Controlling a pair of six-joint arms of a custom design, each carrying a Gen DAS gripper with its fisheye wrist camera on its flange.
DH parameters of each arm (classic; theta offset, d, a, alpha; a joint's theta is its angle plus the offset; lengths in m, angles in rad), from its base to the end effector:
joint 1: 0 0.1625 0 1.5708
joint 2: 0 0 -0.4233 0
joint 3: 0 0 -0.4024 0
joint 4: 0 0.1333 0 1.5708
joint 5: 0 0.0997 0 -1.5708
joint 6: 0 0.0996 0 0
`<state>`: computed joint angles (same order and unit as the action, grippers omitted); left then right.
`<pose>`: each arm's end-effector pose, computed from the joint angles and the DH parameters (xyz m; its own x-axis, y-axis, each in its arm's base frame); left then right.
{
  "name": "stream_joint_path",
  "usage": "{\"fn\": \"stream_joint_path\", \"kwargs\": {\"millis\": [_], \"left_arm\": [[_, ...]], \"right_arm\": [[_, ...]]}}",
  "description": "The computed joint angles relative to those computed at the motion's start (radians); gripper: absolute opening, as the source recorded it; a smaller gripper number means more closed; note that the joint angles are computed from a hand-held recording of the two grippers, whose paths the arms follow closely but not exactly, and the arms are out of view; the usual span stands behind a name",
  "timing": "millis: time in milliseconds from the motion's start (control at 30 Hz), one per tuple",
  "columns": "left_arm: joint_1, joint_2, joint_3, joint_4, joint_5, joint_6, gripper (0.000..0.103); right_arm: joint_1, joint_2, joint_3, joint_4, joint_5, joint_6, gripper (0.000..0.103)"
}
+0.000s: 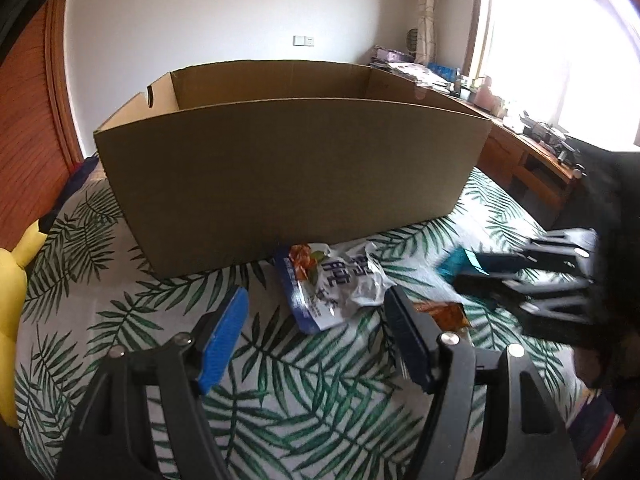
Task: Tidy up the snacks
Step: 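Close the right tool on the teal wrapper and lift it, then close the left tool on the white-and-blue duck-neck packet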
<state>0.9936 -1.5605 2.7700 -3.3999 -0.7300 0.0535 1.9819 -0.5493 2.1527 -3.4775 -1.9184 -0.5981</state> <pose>0.0286 -0.3364 0.2132 -0.7701 0.0377 -0.6368 0.4861 0.6812 -0.5474 0.2793 -0.3921 -0.0783 -0.5311 -0.7260 0.4368 -0.8234 0.5639 -0.0638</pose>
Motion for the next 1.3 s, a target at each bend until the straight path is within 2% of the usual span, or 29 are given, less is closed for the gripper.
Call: {"fn": "stream_joint_path", "kwargs": {"millis": [67,300,500,667,867,1100,1300], "left_arm": [[-0.002,0.046,-0.013,-0.036,0.024,0.002,0.070],[0.039,0.132,-0.071,-0.076,0.003,0.000,0.070],[0.046,0.180,-0.098,-0.096,0.010,-0.012,0.070],[0.030,0.233,-0.112,-0.117,0.045,-0.010,0.070],[0.041,0.278,-0.145,-0.081,0.069,-0.019,0.070],[0.051,0.322,-0.174,-0.086,0.086,-0.006,0.071],[0.042,0.375,-0.203,-0.066,0.147,-0.001,0.075]], "right_arm": [[-0.004,-0.009,0.032,-0.046,0.009,-0.010,0.023],[-0.010,-0.026,0.120,-0.173,0.029,-0.051,0.023],[-0.014,0.006,0.153,-0.246,0.040,-0.067,0.023],[-0.014,0.040,0.158,-0.293,0.025,-0.080,0.023],[-0.022,0.050,0.156,-0.310,0.029,-0.077,0.023],[-0.043,0.034,0.149,-0.266,0.060,-0.047,0.023],[-0.024,0.049,0.138,-0.271,0.035,-0.059,0.023]]}}
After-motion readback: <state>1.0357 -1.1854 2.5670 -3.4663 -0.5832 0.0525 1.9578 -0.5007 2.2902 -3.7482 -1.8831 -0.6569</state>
